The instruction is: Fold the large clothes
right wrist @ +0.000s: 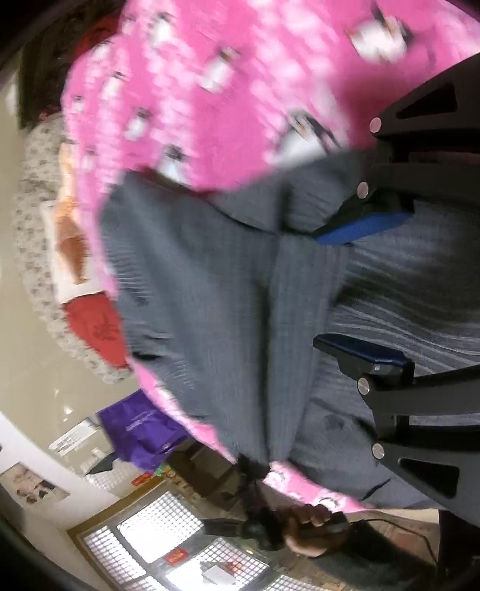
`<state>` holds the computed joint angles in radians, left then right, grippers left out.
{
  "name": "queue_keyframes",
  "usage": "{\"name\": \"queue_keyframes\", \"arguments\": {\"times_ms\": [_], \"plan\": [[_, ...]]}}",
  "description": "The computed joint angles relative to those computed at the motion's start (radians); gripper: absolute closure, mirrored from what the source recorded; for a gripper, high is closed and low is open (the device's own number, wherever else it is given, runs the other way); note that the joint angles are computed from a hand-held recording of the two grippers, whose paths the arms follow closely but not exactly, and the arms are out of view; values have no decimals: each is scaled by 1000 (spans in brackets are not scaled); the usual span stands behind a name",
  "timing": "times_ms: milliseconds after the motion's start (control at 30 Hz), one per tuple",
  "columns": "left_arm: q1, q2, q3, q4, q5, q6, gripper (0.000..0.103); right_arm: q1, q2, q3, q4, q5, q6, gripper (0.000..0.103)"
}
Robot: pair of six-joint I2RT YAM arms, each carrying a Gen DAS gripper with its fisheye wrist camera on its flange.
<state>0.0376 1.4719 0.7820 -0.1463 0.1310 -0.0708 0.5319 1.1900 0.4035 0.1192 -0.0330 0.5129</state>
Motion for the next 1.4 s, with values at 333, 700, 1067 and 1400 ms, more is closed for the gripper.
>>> {"name": "queue_keyframes", "arguments": {"times_ms": [333,700,1067,1400], "plan": [[-179,159,85,56,-127,-114,91,-59,551,588,-315,16,-205,97],[-187,283,-39,357,-129,-146,86,-223,421,492,-275,-41,-206,103],[-142,307,-28,373,-48,-169,86,-205,746,787,-275,92,-106,103],[-151,305,-31,373,-67,-164,86,24,686,796,-332,130,-144,100]]}}
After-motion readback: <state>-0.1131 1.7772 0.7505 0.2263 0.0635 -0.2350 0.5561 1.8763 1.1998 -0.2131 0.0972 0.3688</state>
